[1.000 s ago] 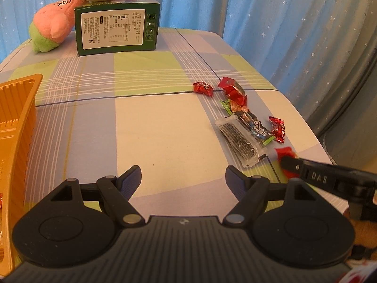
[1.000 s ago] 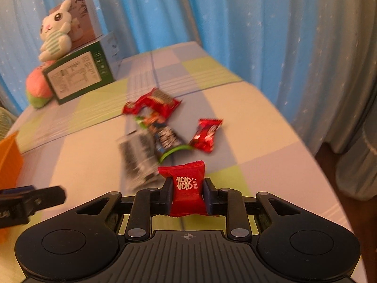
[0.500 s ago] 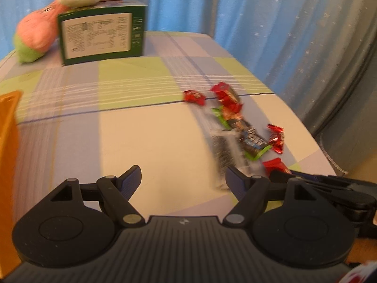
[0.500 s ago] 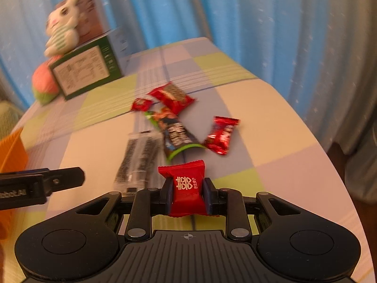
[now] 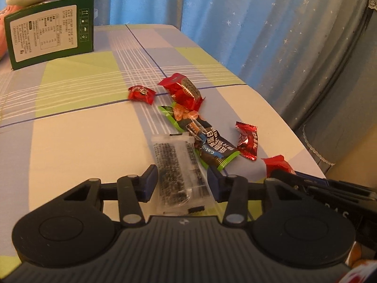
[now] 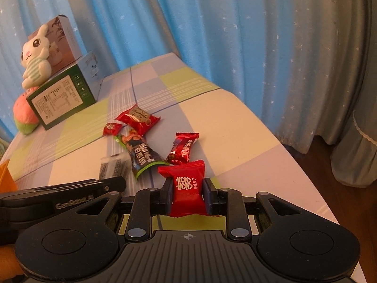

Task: Organize snacks
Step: 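Grasp the clear packet of dark seeds with the left tool while the right tool holds the red packet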

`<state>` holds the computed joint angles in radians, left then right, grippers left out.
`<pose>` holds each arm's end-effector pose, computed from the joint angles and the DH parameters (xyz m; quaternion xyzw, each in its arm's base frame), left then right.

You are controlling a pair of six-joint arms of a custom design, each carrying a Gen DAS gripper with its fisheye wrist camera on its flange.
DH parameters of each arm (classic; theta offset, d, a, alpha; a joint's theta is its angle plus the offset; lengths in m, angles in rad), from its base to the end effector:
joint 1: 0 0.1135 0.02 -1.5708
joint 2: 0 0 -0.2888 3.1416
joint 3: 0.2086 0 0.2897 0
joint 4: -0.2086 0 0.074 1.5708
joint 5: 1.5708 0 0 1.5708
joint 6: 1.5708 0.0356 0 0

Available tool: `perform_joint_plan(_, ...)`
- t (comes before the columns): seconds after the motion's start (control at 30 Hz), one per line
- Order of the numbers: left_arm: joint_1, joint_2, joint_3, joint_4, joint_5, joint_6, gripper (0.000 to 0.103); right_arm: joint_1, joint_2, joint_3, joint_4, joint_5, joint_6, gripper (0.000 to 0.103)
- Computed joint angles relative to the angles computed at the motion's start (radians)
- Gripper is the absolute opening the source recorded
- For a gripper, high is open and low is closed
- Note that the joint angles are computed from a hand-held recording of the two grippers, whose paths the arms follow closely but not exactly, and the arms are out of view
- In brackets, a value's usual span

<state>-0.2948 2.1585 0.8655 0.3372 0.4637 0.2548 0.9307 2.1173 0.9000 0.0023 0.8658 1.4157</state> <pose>0.3557 -0.1247 0.0113 0.3186 0.8739 -0.2249 0.2901 0.2358 0.2712 0.0241 0.2866 0.8495 -0.0118 0.4429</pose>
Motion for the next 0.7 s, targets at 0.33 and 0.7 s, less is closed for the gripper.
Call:
perform_joint_plan(0.33, -0.016, -0.013, -0.036, 0.045, -0.092, 0.057, 0.035, -0.001, 0.004, 0.001, 0.036, -0.012, -0.031, 0.026)
perform_joint_plan(0.7, 0.161, -0.148, -0.224, 0.053, -0.031, 0.112, 0.034, 0.024, 0.026, 0.034, 0.092, -0.015, -0.127, 0.026)
